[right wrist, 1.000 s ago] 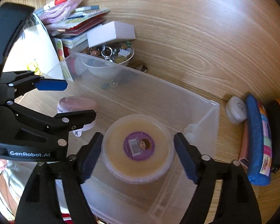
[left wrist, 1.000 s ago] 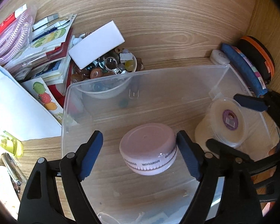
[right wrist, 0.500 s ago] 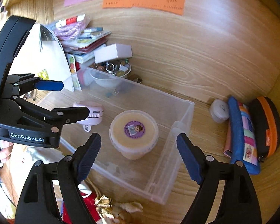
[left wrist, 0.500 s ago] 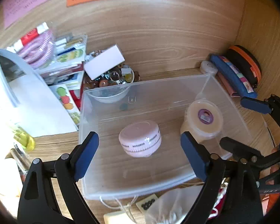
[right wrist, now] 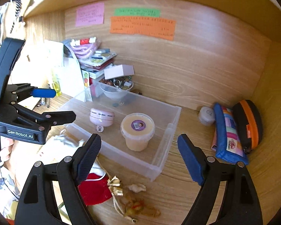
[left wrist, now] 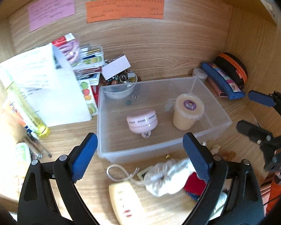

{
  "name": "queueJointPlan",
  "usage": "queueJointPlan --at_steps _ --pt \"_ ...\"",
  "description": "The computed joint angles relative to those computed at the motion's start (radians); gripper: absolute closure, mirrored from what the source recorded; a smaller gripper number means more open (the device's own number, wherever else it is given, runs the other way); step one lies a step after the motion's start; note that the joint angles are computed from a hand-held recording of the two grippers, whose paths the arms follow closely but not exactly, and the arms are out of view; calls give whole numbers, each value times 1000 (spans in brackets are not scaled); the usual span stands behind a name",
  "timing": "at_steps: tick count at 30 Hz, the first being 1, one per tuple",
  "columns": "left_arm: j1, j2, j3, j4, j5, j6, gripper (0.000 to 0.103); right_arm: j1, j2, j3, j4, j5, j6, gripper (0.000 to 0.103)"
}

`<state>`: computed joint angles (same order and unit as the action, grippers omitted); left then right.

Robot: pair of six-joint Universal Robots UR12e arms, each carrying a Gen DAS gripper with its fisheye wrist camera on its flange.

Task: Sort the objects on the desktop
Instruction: 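Move both open tools back toward the items on the desk, then grasp the dark green bottle with the right tool while the left tool grasps the yellow sunscreen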

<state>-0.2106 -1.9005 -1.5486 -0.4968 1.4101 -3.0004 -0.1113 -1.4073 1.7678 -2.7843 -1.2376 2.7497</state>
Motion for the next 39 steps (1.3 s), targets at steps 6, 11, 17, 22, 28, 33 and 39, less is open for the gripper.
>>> queueJointPlan --at_steps 6,11,17,22,28,33,39 --pt "12 50 -92 77 27 -18 5 -11 -47 69 -62 31 22 20" --pt "19 76 -148 90 33 -23 5 -13 -73 119 -100 39 32 13" --pt "24 85 -186 57 32 -37 5 -22 -94 162 -97 63 42 13" --pt "25 91 -217 37 49 -61 5 -32 -105 197 -78 96 73 13" --pt "37 116 -277 60 24 -94 5 -30 -116 242 -42 127 119 13" --pt "38 116 -291 47 9 -99 5 -6 -123 269 -29 119 80 13" --pt "41 95 -269 16 9 -116 5 17 -106 290 -72 62 83 14"
